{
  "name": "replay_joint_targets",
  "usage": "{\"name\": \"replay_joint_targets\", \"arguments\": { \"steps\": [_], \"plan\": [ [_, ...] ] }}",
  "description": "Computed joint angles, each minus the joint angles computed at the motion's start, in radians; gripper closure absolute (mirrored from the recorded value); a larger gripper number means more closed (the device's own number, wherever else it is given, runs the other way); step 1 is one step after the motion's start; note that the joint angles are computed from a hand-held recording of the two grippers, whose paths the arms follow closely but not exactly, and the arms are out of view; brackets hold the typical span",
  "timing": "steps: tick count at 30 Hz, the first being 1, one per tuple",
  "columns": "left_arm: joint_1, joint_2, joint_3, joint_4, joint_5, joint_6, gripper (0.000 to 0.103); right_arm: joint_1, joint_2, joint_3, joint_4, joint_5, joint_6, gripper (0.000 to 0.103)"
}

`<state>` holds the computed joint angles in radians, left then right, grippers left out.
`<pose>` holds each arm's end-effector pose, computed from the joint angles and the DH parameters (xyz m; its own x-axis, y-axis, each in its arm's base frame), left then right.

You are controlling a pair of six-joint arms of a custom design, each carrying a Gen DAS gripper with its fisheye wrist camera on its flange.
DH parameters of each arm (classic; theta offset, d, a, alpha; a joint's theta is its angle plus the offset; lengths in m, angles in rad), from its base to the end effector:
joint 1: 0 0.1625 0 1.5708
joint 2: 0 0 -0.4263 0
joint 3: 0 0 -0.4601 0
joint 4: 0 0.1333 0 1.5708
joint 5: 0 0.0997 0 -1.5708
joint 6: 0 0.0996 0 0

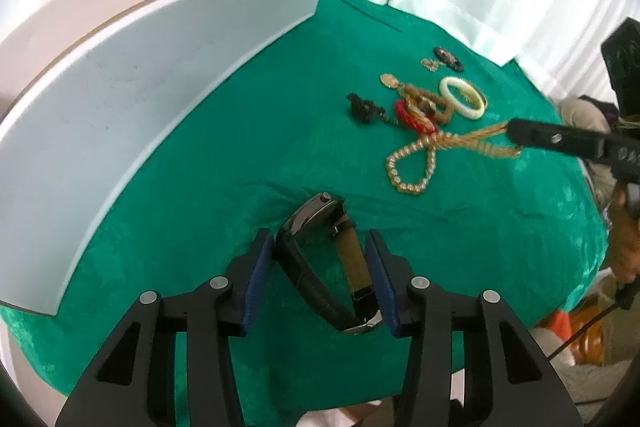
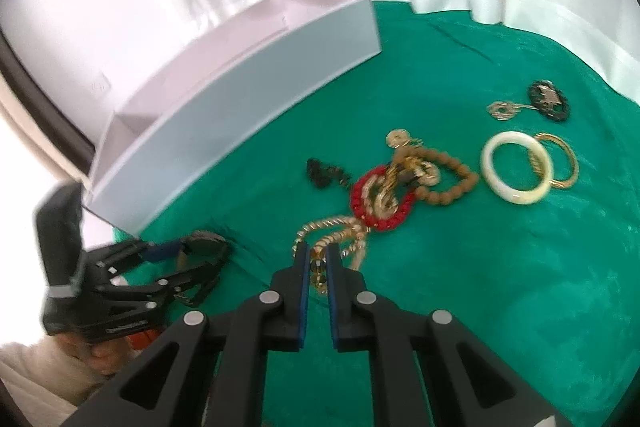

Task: Organize jewelry
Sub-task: 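Grasp the pearl necklace with the right tool while the left tool lifts the watch, then carry watch and pearl necklace into the white box and open both tools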

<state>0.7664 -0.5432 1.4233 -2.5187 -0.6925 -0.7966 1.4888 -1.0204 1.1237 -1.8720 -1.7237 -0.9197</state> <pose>-0.4032 -0.6796 -0.0285 -0.8497 -0.1984 -0.4884 0.1591 0.7868 -0.5964 0.0524 -0.8047 0.4015 -0.6594 -0.7101 0.2469 -0.7329 0.6804 -0.0004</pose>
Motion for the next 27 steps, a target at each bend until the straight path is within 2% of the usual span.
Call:
{"name": "replay_joint_targets", "arguments": {
  "steps": [2, 3, 4, 5, 7, 10, 13, 24, 27],
  "plan": [
    [-0.001, -0.003, -0.001, -0.002, 0.0, -0.008, 0.056, -0.002, 0.018, -0.054, 0.037, 0.029, 0.022, 0.095],
    [-0.004, -0.006, 0.0, 0.0, 0.008, -0.014, 0.08, -0.003, 0.022, -0.074, 0.052, 0.047, 0.029, 0.095],
    [-0.005, -0.01, -0.001, 0.011, 0.01, -0.019, 0.084, 0.0, 0.025, -0.088, 0.062, 0.06, 0.035, 0.095],
    [-0.002, -0.018, 0.003, -0.005, -0.018, -0.01, 0.093, 0.001, 0.029, -0.11, 0.077, 0.078, 0.037, 0.095],
    [0.001, -0.023, 0.002, -0.01, -0.031, -0.018, 0.095, 0.007, 0.034, -0.132, 0.081, 0.104, 0.032, 0.095],
    [0.0, -0.019, -0.011, 0.037, -0.005, -0.029, 0.095, 0.025, 0.034, -0.148, 0.065, 0.131, 0.022, 0.095],
    [0.009, -0.021, -0.007, 0.042, -0.02, -0.047, 0.096, 0.034, 0.038, -0.166, 0.072, 0.159, 0.031, 0.095],
    [-0.031, -0.098, 0.032, -0.015, 0.016, -0.057, 0.096, 0.098, 0.041, -0.233, 0.107, 0.264, 0.007, 0.095],
    [-0.049, -0.142, 0.044, 0.002, 0.062, -0.075, 0.096, 0.132, 0.078, -0.29, 0.133, 0.278, 0.009, 0.095]
  ]
}}
